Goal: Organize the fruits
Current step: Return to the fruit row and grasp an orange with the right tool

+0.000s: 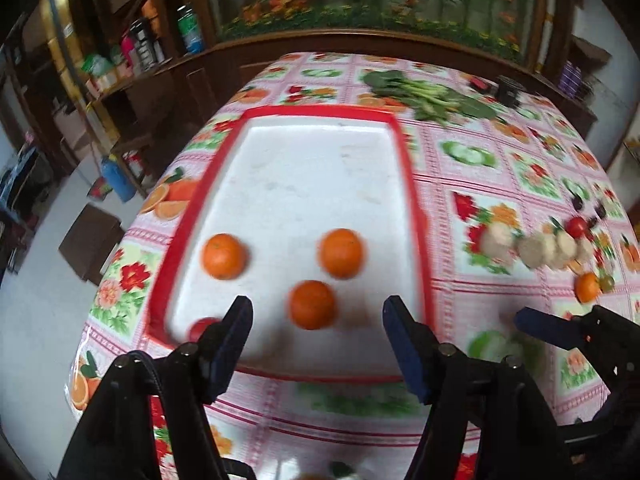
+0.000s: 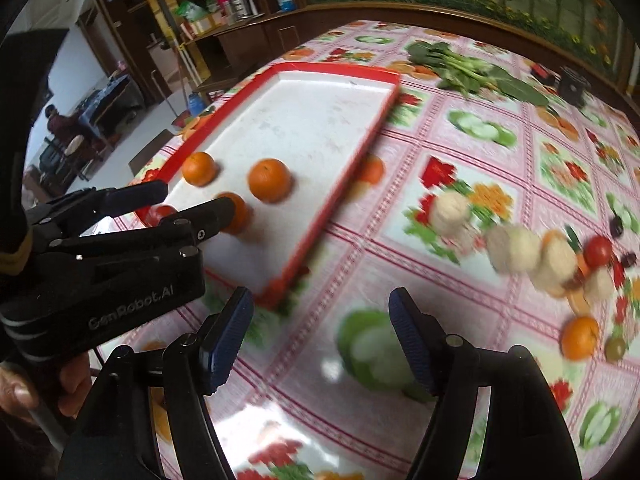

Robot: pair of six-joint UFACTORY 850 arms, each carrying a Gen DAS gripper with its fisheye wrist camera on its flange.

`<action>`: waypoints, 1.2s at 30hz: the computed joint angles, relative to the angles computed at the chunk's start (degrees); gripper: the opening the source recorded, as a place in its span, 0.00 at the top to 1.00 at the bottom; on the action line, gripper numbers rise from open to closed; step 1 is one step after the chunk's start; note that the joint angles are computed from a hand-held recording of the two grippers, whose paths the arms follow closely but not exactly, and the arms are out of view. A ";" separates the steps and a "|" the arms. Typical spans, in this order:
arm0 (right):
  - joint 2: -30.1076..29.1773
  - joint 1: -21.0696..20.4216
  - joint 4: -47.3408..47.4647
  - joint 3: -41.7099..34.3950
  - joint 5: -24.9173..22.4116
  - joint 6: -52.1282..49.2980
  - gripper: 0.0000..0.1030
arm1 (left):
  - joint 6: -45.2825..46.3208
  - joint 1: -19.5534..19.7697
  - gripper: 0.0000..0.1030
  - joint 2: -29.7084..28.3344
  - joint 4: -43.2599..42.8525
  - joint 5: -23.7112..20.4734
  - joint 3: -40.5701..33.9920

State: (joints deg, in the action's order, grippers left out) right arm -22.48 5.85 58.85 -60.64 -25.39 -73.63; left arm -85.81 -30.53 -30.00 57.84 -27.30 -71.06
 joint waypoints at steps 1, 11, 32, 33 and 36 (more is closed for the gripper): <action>0.30 -0.64 0.54 0.46 0.03 -0.52 0.32 | 0.97 -0.55 0.31 -0.44 -0.35 -0.27 -0.66; 2.46 -11.09 8.63 3.50 3.04 -6.83 0.29 | 13.06 -4.84 0.30 -4.95 -9.92 -0.82 -7.71; -6.02 -16.87 7.68 -3.62 0.01 -14.20 0.67 | 30.16 -5.89 0.27 -13.99 -26.13 -5.85 -21.60; -5.94 -17.14 7.49 -3.54 -0.17 -14.19 0.67 | 30.33 -5.56 0.27 -14.07 -26.53 -5.33 -21.74; -5.66 -18.12 7.98 -3.07 -1.50 -15.05 0.66 | 31.47 -4.43 0.27 -14.68 -28.08 -3.94 -22.79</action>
